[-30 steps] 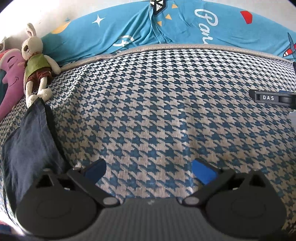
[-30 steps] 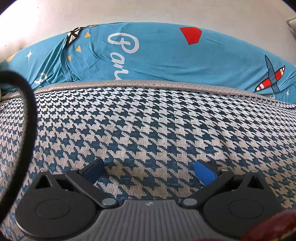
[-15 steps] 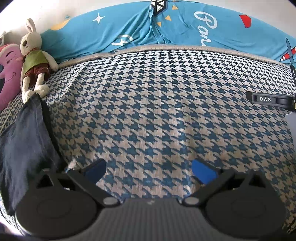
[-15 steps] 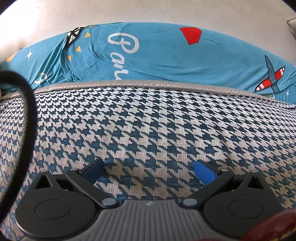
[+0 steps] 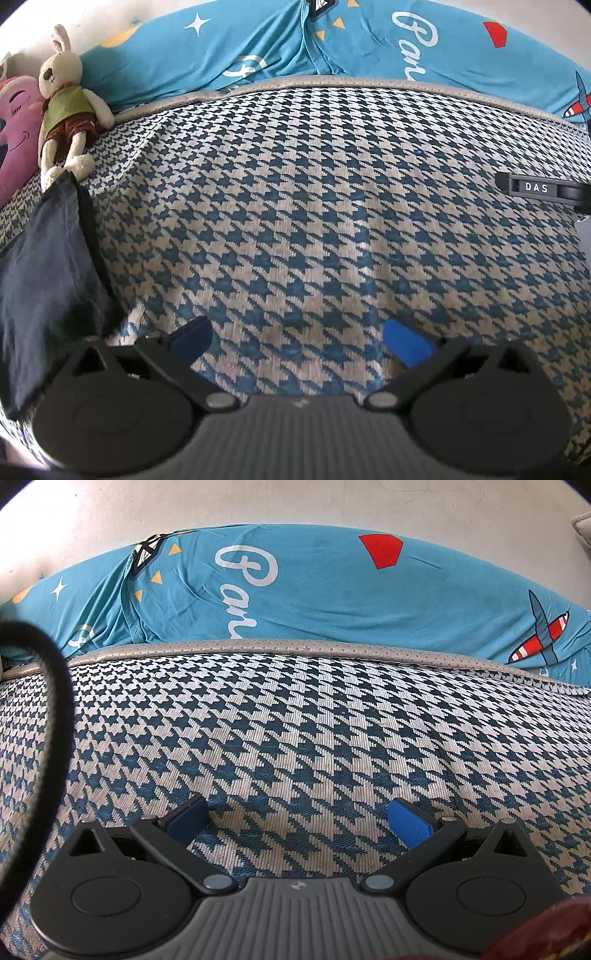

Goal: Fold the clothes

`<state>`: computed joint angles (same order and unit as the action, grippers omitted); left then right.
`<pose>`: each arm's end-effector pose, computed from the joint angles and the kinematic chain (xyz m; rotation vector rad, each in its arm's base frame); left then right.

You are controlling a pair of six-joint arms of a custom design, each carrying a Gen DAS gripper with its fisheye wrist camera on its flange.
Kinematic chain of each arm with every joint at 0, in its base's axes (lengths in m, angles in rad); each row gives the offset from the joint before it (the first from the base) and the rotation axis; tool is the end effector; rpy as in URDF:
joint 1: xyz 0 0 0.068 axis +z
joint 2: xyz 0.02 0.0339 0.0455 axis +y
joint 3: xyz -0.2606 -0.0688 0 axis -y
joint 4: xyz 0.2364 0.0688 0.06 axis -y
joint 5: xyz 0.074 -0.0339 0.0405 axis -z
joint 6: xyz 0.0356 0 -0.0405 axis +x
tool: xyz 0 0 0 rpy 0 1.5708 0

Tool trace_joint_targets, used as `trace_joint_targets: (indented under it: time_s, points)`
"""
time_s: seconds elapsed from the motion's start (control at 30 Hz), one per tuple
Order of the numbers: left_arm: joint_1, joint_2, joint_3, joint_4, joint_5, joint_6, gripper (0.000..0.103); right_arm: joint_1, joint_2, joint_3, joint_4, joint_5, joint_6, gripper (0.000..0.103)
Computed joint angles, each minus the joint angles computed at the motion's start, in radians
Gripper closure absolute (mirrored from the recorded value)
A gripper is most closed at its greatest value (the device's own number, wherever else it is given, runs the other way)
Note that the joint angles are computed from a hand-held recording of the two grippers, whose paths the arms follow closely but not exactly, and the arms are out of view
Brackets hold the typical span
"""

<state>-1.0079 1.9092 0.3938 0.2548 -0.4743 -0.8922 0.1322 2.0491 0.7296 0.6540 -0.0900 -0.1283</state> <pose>0.1268 -0.1704 0.0260 0.0518 2.5813 0.0346 0.3395 0.0484 0.0632 -0.3388 2.2093 0.1027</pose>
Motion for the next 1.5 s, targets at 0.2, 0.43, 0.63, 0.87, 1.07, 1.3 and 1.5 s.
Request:
trace_joint_targets:
  time_s: [0.2, 0.43, 0.63, 0.87, 1.07, 1.3, 1.5]
  points:
    - [-0.238, -0.014, 0.194, -0.339, -0.055, -0.302, 0.0, 0.0, 0.0, 0.0, 0.0, 0.0, 0.0, 0.0]
    - [-0.351, -0.054, 0.235, -0.447, -0.075, -0.373, 0.0, 0.0, 0.0, 0.0, 0.0, 0.0, 0.0, 0.0]
    - [-0.267, -0.08, 0.193, -0.397, -0.014, -0.299, 0.0, 0.0, 0.0, 0.0, 0.0, 0.0, 0.0, 0.0]
    - [-0.45, -0.013, 0.356, -0.621, -0.072, -0.535, 0.0, 0.0, 0.003, 0.0, 0.003, 0.0, 0.0, 0.0]
    - [-0.424, 0.003, 0.393, -0.646, -0.043, -0.552, 0.0, -0.003, -0.002, -0.002, 0.0, -0.002, -0.002, 0.0]
    - [-0.391, 0.035, 0.406, -0.654, -0.063, -0.607, 0.0, -0.003, -0.002, -0.002, -0.001, -0.001, -0.003, 0.0]
    - [-0.416, 0.044, 0.447, -0.722, -0.056, -0.672, 0.0, -0.003, -0.001, 0.004, -0.005, -0.001, -0.003, 0.0]
